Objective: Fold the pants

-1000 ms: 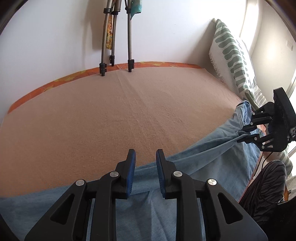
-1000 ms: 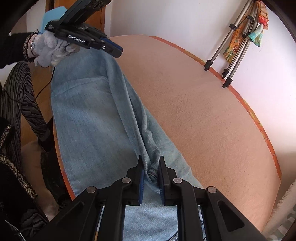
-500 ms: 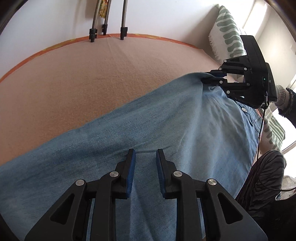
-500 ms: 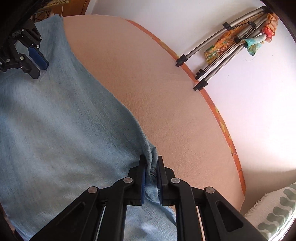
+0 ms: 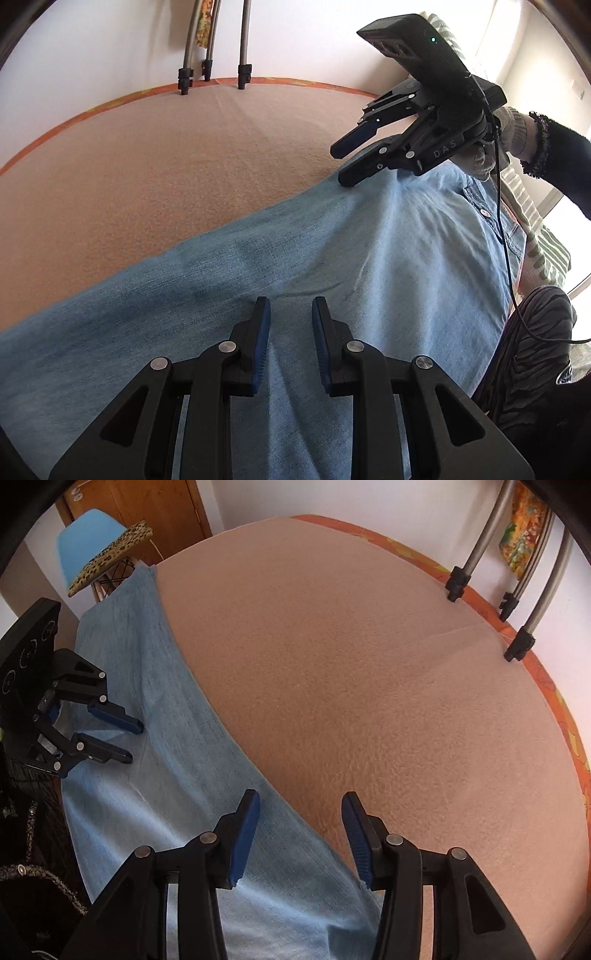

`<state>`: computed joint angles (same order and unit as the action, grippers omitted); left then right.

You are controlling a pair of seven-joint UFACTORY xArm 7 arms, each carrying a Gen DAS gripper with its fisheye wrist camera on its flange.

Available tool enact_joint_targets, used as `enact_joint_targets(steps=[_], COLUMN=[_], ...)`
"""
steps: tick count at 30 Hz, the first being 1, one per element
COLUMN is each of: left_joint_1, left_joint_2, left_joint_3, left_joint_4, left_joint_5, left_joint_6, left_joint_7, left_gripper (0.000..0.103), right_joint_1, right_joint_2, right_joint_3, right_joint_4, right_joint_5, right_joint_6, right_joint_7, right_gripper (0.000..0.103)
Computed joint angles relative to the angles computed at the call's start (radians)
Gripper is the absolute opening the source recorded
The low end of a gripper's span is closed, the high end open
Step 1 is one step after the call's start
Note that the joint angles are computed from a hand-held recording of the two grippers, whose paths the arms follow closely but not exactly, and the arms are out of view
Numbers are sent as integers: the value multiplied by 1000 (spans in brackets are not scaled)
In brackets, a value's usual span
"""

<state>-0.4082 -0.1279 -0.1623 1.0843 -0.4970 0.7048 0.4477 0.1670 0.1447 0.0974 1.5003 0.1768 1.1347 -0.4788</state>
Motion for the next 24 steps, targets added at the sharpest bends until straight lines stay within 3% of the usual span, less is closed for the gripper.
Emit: enact_joint_targets(steps=[3,5,10,15,22,24], left_joint_1=[16,30,60,75,66,69], left_joint_2=[-19,-12,58,152,231,216], left_joint_3=[13,21,31,12,-30,-33], left_joint_4=[9,34,146,254,314,300], left_joint_5=[17,37,50,36,68,51], left_joint_6=[-6,-19,-17,16,67,62], left_joint_7=[-1,-17,-45,-66,-92,-74], left_gripper=[21,21,21,21,26,26], right_joint_1=[-8,-12,3,43,86,80], right_joint_2=[-2,-22,-139,-288,-341,-334], right_joint_3=[7,6,6,9,20,8], right_joint_4=[-12,-43,-180,-308,-379,-364], right_joint_5=[56,91,100,128,53,52], right_joint_6=[39,34,-82,-124,-114,-133], right_joint_7=[-47,-60,-26,-36,-24,-10], right_gripper=[48,30,3,2,2,21])
